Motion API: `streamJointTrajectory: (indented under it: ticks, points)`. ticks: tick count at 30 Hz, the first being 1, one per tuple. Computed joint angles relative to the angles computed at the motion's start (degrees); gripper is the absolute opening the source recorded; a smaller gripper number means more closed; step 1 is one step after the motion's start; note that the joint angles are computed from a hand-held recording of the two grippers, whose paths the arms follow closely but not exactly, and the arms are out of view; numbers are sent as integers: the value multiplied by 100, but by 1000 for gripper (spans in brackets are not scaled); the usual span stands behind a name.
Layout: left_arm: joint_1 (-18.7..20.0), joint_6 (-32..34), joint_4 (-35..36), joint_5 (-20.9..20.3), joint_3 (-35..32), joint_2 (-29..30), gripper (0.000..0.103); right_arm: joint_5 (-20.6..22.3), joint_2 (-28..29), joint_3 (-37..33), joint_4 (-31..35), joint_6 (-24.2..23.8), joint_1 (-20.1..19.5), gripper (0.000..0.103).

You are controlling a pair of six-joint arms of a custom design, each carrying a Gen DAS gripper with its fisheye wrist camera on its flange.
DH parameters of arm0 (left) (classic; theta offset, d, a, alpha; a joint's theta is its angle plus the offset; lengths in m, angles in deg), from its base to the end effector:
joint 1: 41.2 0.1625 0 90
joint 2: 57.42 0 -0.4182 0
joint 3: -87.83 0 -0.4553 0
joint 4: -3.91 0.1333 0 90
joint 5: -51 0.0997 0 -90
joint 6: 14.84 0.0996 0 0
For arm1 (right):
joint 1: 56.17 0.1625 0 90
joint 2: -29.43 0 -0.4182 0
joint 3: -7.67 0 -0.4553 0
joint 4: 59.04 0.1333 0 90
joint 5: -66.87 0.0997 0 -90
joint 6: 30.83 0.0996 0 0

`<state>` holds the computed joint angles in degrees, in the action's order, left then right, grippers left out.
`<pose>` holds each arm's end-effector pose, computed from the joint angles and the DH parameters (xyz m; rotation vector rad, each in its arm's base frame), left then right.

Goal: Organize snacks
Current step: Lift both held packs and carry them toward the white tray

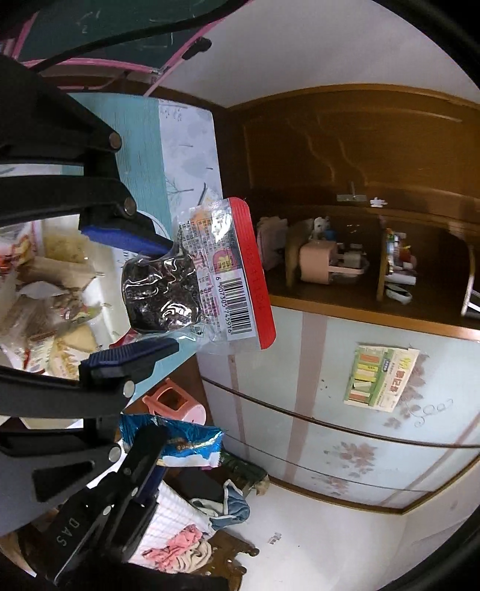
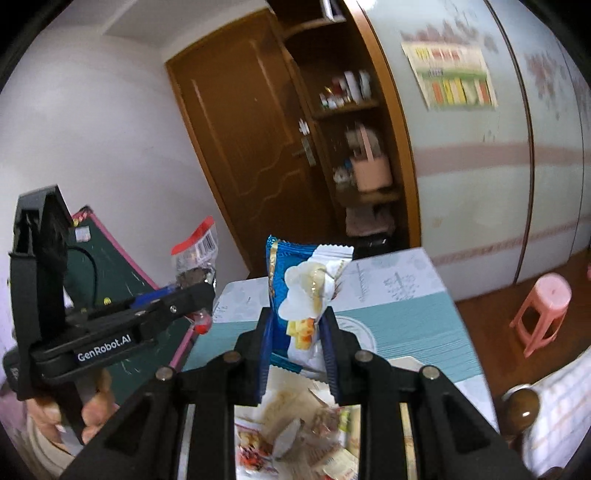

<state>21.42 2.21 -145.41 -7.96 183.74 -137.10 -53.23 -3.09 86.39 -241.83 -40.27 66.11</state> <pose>-0.1318 -0.6561 0.4525 0.6870 2.4025 -1.0388 0.4971 -0.6309 0.0719 0.6289 -2.4750 1.2056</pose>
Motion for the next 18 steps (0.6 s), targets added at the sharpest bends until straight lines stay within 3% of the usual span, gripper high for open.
streamJointTrajectory:
  ticks: [8, 18]
  points:
    - [-94, -311, 175, 294, 798, -461, 44, -414, -125, 639, -392, -270, 141, 25]
    - [1, -496, 314, 765, 1080, -299, 44, -646, -179, 970, 224, 211, -55, 26]
